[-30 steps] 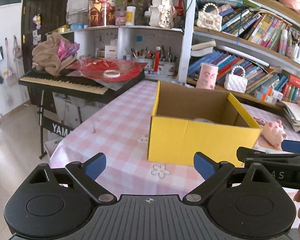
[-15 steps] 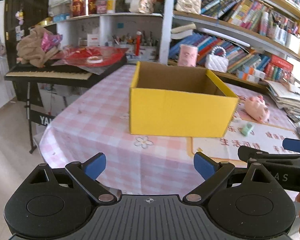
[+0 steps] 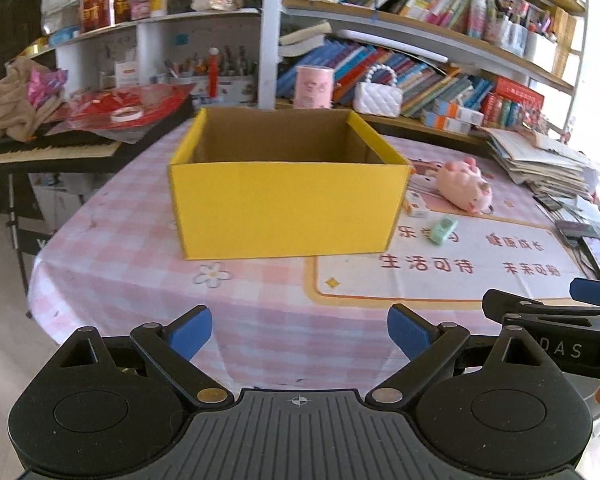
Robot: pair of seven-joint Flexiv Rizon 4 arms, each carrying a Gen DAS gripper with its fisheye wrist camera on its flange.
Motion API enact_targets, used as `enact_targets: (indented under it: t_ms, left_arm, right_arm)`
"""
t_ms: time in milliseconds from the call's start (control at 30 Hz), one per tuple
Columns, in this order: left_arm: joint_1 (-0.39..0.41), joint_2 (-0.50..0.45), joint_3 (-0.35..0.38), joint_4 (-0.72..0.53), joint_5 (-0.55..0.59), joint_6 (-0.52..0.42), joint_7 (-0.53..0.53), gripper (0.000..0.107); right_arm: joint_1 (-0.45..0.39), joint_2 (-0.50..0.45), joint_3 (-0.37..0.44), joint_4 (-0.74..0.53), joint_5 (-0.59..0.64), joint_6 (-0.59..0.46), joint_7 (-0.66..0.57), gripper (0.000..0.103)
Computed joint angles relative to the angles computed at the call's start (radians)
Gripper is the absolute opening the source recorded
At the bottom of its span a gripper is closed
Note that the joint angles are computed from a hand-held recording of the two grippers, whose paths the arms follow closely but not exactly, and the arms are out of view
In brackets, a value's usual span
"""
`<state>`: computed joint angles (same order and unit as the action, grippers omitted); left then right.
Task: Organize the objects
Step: 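Move both tools back toward the plush toys on the mat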
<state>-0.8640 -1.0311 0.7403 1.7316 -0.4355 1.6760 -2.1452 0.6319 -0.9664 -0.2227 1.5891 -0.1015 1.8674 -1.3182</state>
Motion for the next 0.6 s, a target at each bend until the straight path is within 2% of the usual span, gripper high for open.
enact_targets:
  t_ms: [200,600]
  left_arm:
    - [0.052,-0.015,-0.048,-0.087,0.035,-0.029,0.030,0.096]
    - [0.151,-0.053,-0.116,-0.275,0.160,-0.110,-0.005,0.096]
  right_arm:
    - [-0.012,-0.018,-0.032,-0.032,0.018,-0.035,0.034,0.099]
    - [-0.083,-0.060,-0.034,-0.129,-0.045,-0.106,0.101,0.099]
